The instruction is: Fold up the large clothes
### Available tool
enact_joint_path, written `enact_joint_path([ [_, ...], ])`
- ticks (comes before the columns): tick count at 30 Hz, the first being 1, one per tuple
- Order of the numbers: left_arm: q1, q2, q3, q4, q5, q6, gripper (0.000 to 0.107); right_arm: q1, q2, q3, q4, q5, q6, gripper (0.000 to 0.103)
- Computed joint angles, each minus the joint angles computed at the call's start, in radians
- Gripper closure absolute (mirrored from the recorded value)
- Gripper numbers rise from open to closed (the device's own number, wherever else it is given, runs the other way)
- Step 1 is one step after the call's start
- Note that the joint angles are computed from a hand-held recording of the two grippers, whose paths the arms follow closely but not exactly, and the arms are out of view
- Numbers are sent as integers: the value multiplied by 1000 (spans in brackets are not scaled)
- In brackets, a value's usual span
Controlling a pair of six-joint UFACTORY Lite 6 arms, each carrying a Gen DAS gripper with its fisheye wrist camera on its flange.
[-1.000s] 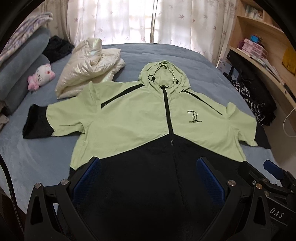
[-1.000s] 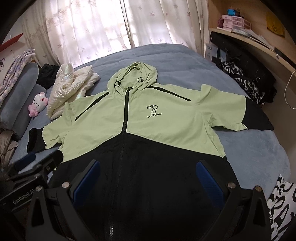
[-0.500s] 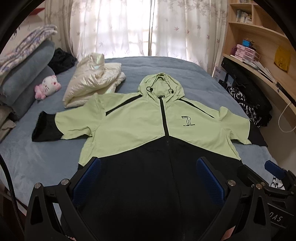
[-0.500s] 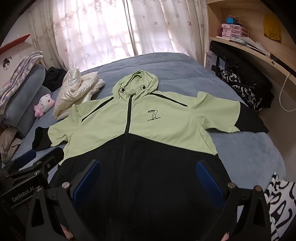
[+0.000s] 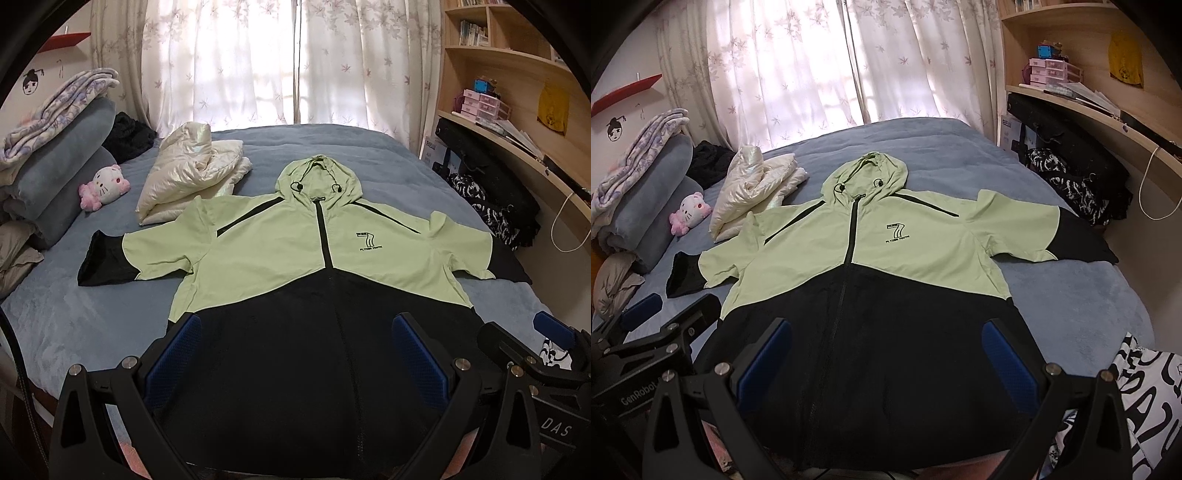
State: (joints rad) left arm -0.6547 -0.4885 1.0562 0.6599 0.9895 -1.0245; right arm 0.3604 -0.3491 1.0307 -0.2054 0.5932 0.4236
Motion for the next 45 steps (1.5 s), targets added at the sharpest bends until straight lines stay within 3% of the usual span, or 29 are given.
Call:
enact_joint_path([
  [9, -64, -61, -49, 47, 46, -74, 5, 15, -56, -48, -12, 13, 12, 0],
  [12, -68, -63, -52, 45, 58, -68, 5, 57, -48, -51, -121, 30, 111, 0],
  [25, 2, -51, -44, -9, 26, -19, 5, 106, -51, -74, -200, -9, 196, 1],
  [32, 1, -38, -37, -8, 16, -12, 5, 71, -68, -87, -97, -45, 90, 5],
  [36, 38, -14, -13, -50, -29, 42, 5, 6, -56, -77, 68, -69, -67, 5],
  [40, 130, 102, 97, -147, -130, 189, 5, -101, 7, -19, 183, -98, -200, 5],
  [45, 185, 463, 465, -116, -115, 261, 5, -311, 194, 167, 329, -99, -388, 5],
])
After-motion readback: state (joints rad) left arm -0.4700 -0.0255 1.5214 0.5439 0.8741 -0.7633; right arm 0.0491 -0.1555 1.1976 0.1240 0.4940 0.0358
